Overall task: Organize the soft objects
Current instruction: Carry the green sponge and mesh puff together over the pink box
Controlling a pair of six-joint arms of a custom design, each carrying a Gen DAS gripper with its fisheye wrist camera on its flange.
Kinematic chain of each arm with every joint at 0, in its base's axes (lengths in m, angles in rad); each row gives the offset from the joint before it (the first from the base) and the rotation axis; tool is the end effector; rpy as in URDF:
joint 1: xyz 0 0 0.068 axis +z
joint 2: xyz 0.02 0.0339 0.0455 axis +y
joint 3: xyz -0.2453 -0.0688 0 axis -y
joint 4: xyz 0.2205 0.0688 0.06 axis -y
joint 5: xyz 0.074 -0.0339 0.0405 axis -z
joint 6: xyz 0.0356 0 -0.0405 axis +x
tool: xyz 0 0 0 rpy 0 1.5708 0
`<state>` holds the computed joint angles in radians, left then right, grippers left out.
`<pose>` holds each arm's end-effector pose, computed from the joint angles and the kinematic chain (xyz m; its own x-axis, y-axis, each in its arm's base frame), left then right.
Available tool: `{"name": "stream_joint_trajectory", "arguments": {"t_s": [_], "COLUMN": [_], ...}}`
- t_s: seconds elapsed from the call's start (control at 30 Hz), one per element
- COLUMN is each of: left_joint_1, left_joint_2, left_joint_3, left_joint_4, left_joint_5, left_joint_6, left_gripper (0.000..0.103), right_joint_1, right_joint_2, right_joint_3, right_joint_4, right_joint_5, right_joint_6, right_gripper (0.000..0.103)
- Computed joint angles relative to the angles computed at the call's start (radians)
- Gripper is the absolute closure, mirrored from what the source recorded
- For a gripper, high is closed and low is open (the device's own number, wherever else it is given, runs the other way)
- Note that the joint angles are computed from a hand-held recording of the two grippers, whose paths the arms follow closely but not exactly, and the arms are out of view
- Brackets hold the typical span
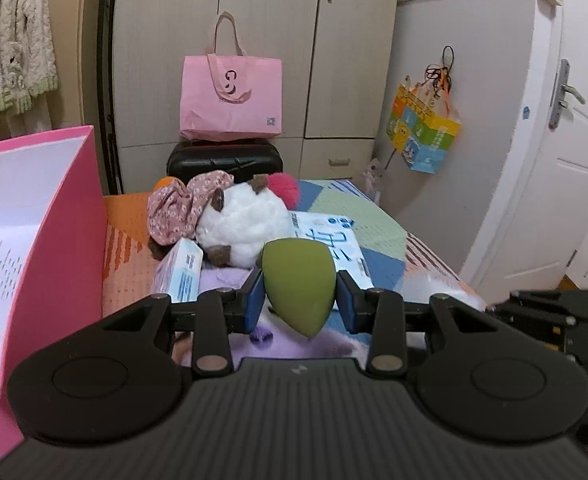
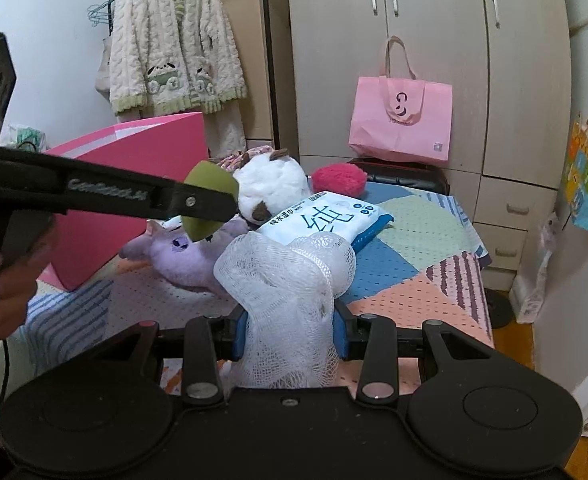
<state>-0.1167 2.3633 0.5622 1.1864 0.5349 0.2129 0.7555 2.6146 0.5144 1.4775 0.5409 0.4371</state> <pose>0.2842 -0.0516 -0.0030 -0.4513 0.2359 -0.8606 0.6232 0.7736 -0.1147 0.1999 0.1631 -0.0447 -0.5046 0.0233 -0.8631 -0.0770 0.9944 0.0718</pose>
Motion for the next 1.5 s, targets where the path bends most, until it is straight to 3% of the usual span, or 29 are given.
{"name": "stream_joint_trajectory", "arguments": {"t_s": [0.23, 0.37, 0.47, 0.83, 1.03, 1.2, 1.27, 1.5], "left_joint_1": [0.089, 0.163, 0.227, 0.545, 0.717, 0.763, 0.766, 0.757], "left_joint_2": [-0.062, -0.121, -0.167, -0.364, -0.415, -0.399, -0.405, -0.502], "left_joint_3": [-0.066, -0.090, -0.104, -0.041, 0.129, 0.306, 0.343, 0.361], "left_joint_4": [-0.073, -0.183, -0.294, -0.952, -1.363, -1.674, -1.728, -1.645], "left_joint_5": [0.075, 0.130, 0.181, 0.308, 0.338, 0.343, 0.348, 0.388], "left_joint_6": [0.049, 0.099, 0.170, 0.617, 0.839, 0.976, 0.997, 0.944], "left_gripper": [0.066, 0.066, 0.066, 0.066, 0.066, 0.066, 0.066, 0.066], "right_joint_1": [0.049, 0.090, 0.110, 0.194, 0.235, 0.230, 0.222, 0.211], "right_joint_2": [-0.080, -0.138, -0.206, -0.347, -0.431, -0.495, -0.517, -0.562], "right_joint_3": [-0.052, -0.067, -0.061, 0.037, 0.151, 0.243, 0.290, 0.457], "right_joint_4": [-0.058, -0.109, -0.217, -0.458, -0.669, -0.819, -0.888, -1.053], "right_joint_5": [0.024, 0.020, -0.033, -0.240, -0.276, -0.348, -0.372, -0.330], "right_joint_6": [0.015, 0.027, 0.071, 0.096, 0.055, -0.004, -0.028, -0.165], "right_gripper": [0.058, 0.058, 0.058, 0.058, 0.058, 0.058, 0.058, 0.058]}}
